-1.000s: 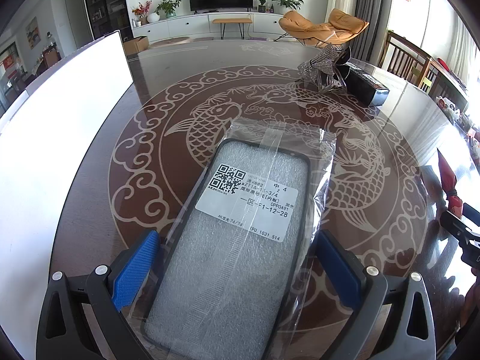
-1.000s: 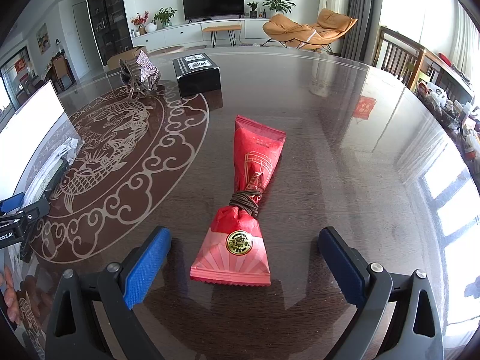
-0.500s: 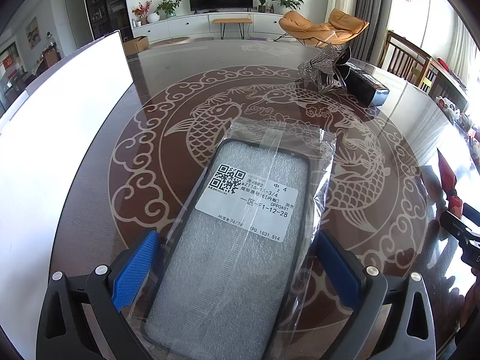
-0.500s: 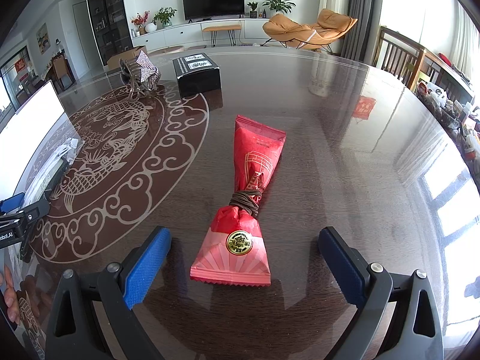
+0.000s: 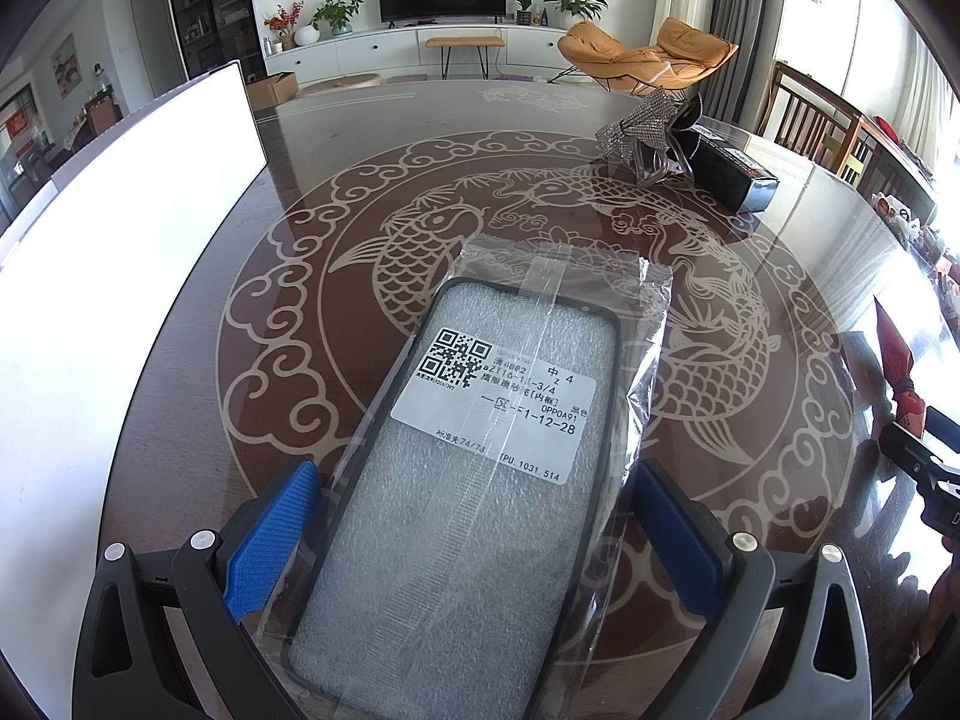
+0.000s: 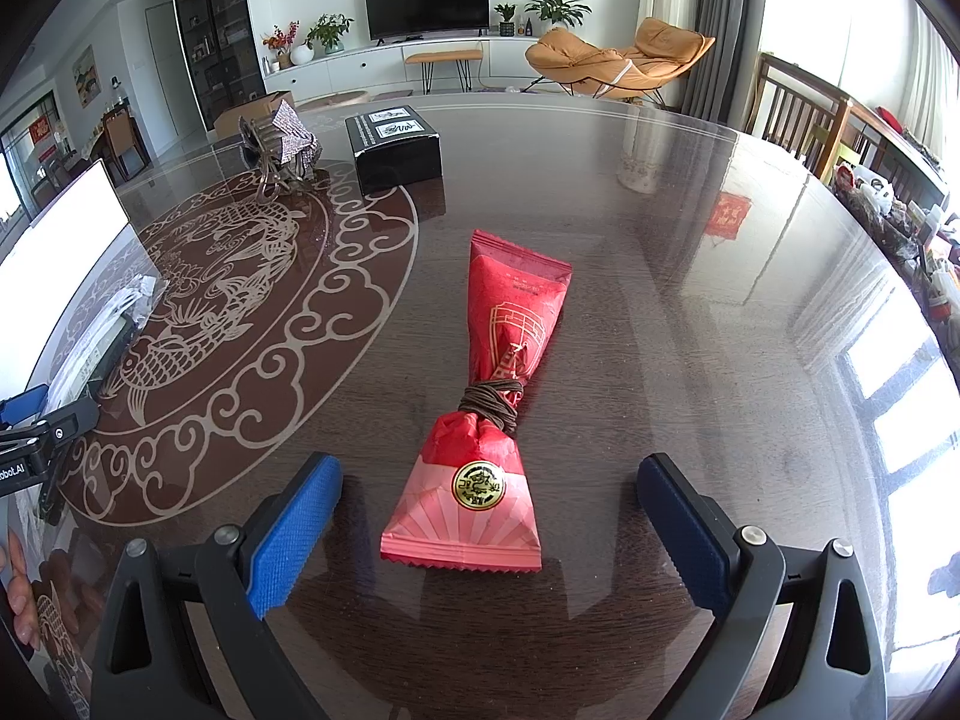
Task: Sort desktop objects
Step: 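Hold the bagged phone case in the closed left gripper, then grasp the red candy packet with the right gripper while the left holds the phone case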
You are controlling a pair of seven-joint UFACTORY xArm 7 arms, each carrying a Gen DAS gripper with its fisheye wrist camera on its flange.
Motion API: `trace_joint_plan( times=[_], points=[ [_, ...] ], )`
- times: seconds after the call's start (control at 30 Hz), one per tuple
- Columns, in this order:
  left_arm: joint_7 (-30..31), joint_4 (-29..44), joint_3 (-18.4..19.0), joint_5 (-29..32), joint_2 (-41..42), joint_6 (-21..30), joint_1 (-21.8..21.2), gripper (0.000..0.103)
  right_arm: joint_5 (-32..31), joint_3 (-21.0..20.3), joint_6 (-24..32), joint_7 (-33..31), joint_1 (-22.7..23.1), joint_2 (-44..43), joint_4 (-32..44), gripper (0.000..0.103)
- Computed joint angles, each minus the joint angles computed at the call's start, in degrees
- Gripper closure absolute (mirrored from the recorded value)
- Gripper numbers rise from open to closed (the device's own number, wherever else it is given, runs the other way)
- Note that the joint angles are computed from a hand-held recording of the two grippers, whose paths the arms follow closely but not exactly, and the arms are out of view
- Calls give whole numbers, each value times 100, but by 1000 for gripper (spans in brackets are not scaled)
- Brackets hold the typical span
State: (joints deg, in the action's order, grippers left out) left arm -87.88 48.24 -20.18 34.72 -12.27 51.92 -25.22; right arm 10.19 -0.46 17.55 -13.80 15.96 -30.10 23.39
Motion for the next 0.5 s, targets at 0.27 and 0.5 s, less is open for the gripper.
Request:
trace_joint_plan(
  times=[0.27, 0.5],
  points=[
    [3, 18, 0, -2, 4, 29, -4, 0, 127, -163, 18, -140, 120, -18, -4, 2],
    [9, 24, 2, -7, 4, 40, -6, 0, 143, -5, 7, -78, -47, 109, 105, 2]
  ],
)
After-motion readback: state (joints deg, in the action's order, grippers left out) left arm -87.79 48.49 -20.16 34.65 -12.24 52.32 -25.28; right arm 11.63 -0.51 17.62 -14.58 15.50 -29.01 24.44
